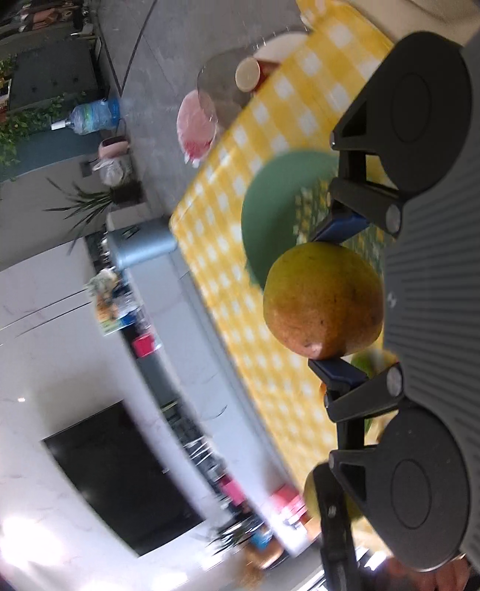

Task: Organize fruits
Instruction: 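Carry the mango into the green colander with the right gripper and release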

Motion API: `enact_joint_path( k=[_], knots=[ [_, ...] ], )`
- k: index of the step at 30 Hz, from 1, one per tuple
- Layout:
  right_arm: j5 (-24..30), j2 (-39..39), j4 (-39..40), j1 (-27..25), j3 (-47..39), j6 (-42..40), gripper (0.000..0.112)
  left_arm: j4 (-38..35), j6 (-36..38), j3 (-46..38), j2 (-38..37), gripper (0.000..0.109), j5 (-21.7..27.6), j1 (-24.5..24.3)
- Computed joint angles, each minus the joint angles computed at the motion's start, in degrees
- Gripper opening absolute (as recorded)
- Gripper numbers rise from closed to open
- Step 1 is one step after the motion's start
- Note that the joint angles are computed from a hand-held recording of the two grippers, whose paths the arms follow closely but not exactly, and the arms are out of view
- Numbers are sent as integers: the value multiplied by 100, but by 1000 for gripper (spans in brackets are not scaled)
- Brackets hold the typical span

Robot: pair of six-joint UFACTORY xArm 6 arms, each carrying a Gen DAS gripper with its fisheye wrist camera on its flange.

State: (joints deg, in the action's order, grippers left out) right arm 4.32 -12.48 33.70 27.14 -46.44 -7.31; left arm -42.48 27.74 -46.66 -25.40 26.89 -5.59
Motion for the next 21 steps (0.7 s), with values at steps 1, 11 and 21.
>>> enact_joint_path(
  k=[1, 11, 21],
  knots=[
    [190, 133, 3, -123, -132, -161, 63, -21, 4, -36, 91, 82, -3, -55],
    [2334, 1780, -1684, -663, -1969, 755, 63, 226, -305, -386, 621, 82, 111, -232],
    [3641, 3338, -4597, -496, -3723, 2101, 63, 459, -473, -433, 698, 82, 141, -306]
  ],
)
